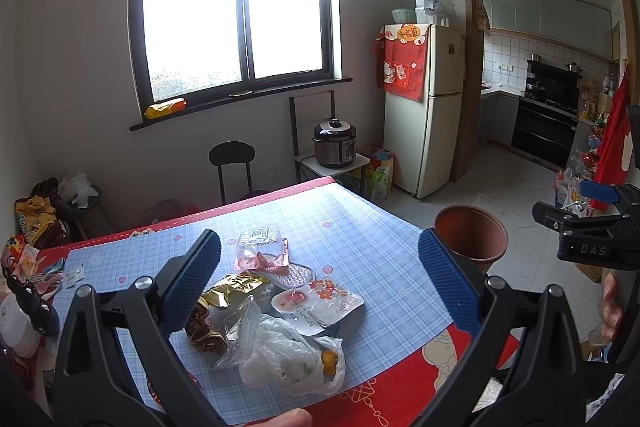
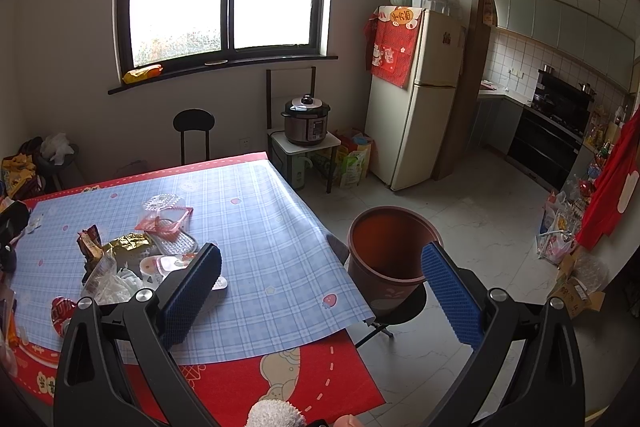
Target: Collect trash
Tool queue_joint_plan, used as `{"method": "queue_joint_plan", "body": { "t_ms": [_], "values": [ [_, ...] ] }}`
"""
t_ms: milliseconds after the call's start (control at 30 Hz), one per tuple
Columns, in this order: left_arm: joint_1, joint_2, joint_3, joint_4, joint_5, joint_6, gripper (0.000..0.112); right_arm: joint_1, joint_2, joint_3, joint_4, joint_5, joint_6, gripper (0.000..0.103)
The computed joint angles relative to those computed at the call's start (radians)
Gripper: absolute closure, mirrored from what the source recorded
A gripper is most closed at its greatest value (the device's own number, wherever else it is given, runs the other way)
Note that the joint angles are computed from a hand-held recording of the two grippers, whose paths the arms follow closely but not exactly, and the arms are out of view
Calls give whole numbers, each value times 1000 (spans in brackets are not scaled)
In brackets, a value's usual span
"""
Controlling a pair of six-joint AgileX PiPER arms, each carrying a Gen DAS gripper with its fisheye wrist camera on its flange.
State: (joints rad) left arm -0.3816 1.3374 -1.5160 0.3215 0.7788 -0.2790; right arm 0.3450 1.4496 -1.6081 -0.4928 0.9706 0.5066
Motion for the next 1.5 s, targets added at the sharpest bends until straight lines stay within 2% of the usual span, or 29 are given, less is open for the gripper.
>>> {"method": "queue_joint_plan", "body": {
  "t_ms": [400, 567, 733, 900, 1133, 1367, 1500],
  "values": [
    [18, -15, 22, -23, -12, 23, 15, -3, 3, -1, 5, -3, 0, 4],
    [17, 1, -1, -17, 8, 15, 15, -5, 15, -7, 22, -10, -4, 4],
    [-54, 19, -8, 103, 49, -107, 15, -44, 32, -16, 98, -38, -64, 4],
    [-110, 48, -39, 196, 108, -207, 15, -109, 57, -26, 215, -74, -175, 4],
    [-129, 67, -42, 264, 173, -359, 15, -235, 133, -72, 498, -101, -449, 4],
    [-119, -9, 79, 411, 318, -632, 15, -281, 248, -143, 797, -48, -805, 4],
    [-126, -86, 208, 481, 397, -785, 15, -255, 324, -191, 898, -7, -951, 4]
  ]
}}
